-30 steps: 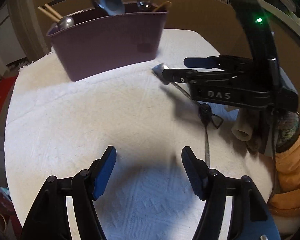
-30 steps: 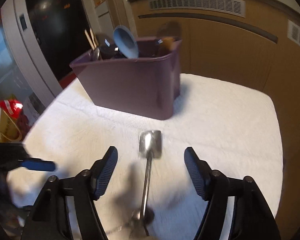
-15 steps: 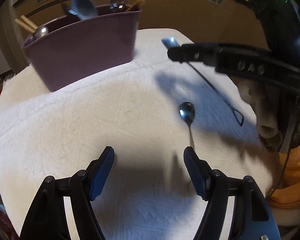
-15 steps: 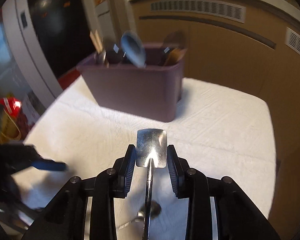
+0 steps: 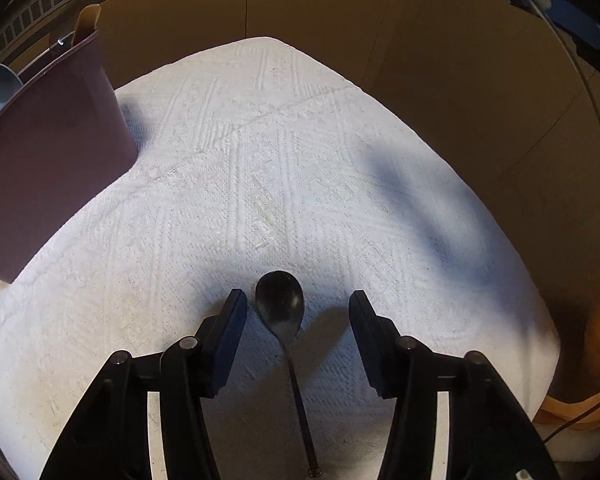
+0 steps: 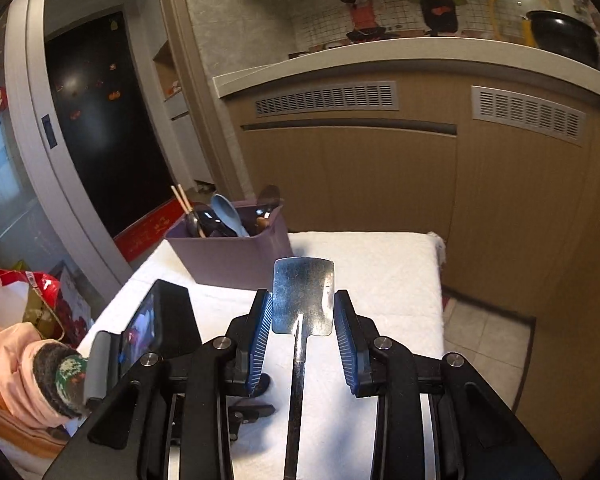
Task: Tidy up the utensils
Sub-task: 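Grasp the last metal spoon by its white-knobbed handle with the left gripper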
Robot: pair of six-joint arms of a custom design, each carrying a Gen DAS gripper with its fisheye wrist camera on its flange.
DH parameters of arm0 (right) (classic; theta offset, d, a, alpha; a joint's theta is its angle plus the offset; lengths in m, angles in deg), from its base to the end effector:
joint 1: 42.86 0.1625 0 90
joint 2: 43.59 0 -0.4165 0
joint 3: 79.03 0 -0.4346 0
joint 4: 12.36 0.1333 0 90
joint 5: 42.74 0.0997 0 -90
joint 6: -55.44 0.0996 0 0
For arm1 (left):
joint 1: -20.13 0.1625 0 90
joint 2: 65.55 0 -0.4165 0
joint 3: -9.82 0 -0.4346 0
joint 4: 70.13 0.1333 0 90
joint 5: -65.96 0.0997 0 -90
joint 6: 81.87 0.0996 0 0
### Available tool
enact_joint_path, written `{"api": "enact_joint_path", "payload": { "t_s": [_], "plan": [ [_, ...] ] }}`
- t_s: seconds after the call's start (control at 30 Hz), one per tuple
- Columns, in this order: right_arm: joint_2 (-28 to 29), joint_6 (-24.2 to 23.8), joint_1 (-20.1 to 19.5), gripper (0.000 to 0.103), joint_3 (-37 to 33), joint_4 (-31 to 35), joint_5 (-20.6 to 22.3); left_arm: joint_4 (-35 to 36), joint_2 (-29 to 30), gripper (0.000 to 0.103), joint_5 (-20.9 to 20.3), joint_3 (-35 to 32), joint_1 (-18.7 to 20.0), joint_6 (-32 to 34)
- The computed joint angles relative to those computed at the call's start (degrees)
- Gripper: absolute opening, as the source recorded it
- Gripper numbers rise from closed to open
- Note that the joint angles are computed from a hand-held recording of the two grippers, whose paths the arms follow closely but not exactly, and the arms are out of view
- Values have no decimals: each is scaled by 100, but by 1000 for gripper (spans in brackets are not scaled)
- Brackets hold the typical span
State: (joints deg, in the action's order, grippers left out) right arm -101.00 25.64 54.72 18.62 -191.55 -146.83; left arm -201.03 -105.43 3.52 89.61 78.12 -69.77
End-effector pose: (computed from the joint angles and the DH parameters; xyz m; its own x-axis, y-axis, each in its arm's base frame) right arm 0.1997 -0.6740 0.2444 -0.8123 -0.2766 0.5135 -0.5650 0.5918 -0.5750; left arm -0.2477 -0.7346 0.0642 -0.6281 0.6306 -0.4560 0.6767 0.7319 0.0801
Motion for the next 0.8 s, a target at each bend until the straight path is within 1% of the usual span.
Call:
{"api": "enact_joint_path", "payload": {
  "t_s": [0.07,0.13,0.17,0.2,0.27,0.37,0.43,0.5,0.53,0.6,0.63,0.67,0.8],
  "plan": [
    [0,16,-37,33,46,-94,-84,-58,19,46,57,34,-23,64],
    [-8,55,-96,33,68,-98,-89,-29,26,41,3,12,-33,64],
    [-13,95,-122,33,83,-85,-87,51,35,34,-103,-31,-25,28],
    [-17,103,-151,33,93,-75,-74,66,112,32,-133,-101,-4,29],
    [1,87,-183,33,100,-69,-98,22,157,29,-72,-107,-29,52],
    [-16,13,-199,33,155,-96,-130,69,122,28,-22,-108,1,168],
    [-29,-4,-217,32,177,-78,-118,40,176,28,119,-116,-31,328],
    [-20,8,-221,25,168,-52,-126,-69,214,27,268,-76,-80,414],
    [-14,41,-226,20,150,-10,-128,-139,219,22,295,-52,-88,417],
    [-7,63,-221,18,140,3,-119,-245,194,21,317,8,-94,411],
    [-4,47,-211,12,144,-15,-135,-339,165,21,340,71,-97,419],
    [-7,32,-197,10,150,-11,-149,-406,152,21,338,105,-97,424],
    [17,-105,-104,9,173,-24,-329,-863,-131,21,266,450,-106,434]
  ]
}}
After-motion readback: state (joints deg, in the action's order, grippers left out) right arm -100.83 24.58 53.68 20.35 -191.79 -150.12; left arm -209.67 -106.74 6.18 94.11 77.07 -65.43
